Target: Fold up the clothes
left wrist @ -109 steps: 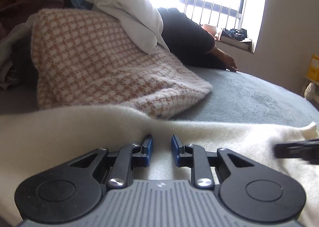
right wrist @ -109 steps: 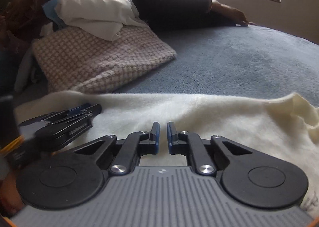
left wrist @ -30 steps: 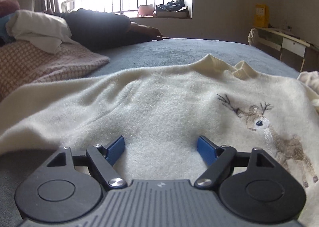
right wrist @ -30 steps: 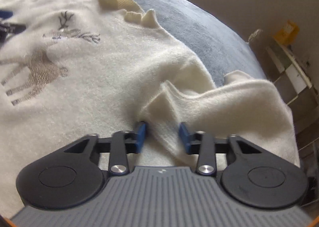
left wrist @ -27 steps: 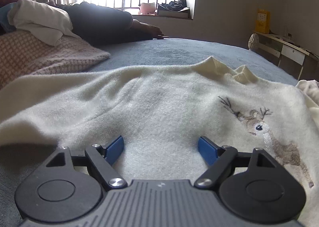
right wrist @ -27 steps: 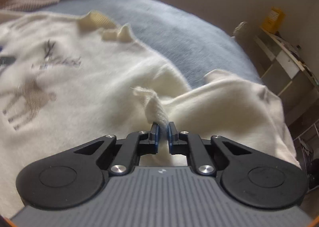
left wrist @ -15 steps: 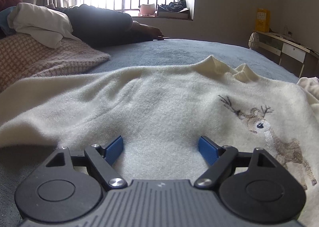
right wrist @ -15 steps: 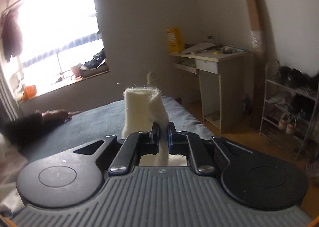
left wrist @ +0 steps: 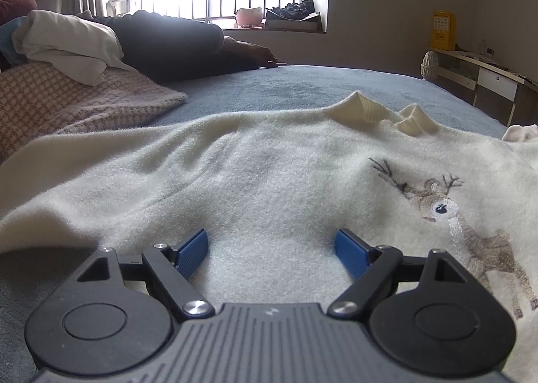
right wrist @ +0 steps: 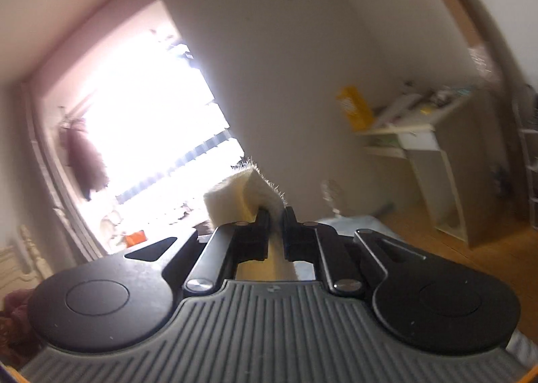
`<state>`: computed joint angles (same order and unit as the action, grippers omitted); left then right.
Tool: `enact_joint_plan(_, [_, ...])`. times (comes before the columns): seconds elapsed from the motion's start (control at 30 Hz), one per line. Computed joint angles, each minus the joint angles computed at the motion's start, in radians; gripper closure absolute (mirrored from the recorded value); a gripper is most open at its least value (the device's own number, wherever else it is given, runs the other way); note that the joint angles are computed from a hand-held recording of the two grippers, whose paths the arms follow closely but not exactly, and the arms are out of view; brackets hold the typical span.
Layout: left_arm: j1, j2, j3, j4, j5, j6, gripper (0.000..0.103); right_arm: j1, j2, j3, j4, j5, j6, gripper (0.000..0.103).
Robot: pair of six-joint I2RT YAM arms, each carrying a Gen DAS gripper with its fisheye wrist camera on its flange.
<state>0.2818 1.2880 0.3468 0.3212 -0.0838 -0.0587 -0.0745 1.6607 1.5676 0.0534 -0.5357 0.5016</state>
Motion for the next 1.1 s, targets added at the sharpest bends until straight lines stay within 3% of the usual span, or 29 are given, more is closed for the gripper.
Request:
enact_joint_plan(0.1, [-0.004,0.002,-0.001,0.002,-0.007,0.002,0.018,-0.096,-0.019,-0.130,0.110,-0.083,0.037,0.097])
enact_joint_plan(0.3, [0.000,0.002,0.000,0.002,-0.003,0.004,0.018,-0.350,0.061,-0.436,0.192,-0.170,0.159,0.093])
enact_joint_plan(0.37, [-0.002,0.001,0.001,-0.001,-0.005,0.005,0.018,-0.415,0.100,-0.504,0.198,-0.143,0.200,0.092])
enact_joint_plan(0.53, [-0.006,0.003,0.000,0.003,-0.012,0.006,0.018,-0.538,0.079,-0.697,0.345,-0.081,0.420,0.089])
enact_joint_plan(0.6, [-0.006,0.003,-0.002,0.007,-0.011,0.006,0.018,-0.538,0.070,-0.670,0.236,-0.126,0.377,0.077])
enact_joint_plan(0.67, [-0.005,0.003,-0.003,0.008,-0.010,0.006,0.018,-0.496,0.061,-0.615,0.055,-0.142,0.284,0.056])
enact_joint_plan(0.7, [-0.005,0.003,-0.004,0.008,-0.010,0.005,0.018,-0.463,0.056,-0.601,-0.006,-0.119,0.247,0.054])
enact_joint_plan(0.77, [-0.005,0.003,-0.004,0.008,-0.009,0.005,0.018,-0.399,0.058,-0.572,-0.104,-0.074,0.206,0.053])
enact_joint_plan(0.83, [-0.003,0.002,-0.004,0.008,-0.007,0.005,0.018,-0.349,0.090,-0.551,-0.133,-0.044,0.269,0.053])
enact_joint_plan(1.0, [-0.002,0.004,-0.002,0.008,-0.006,0.005,0.018,-0.230,0.129,-0.542,-0.112,0.056,0.406,0.053])
enact_joint_plan(1.1, [0.003,0.004,-0.004,0.013,0.002,0.004,0.018,-0.186,0.157,-0.538,-0.075,0.142,0.486,0.060])
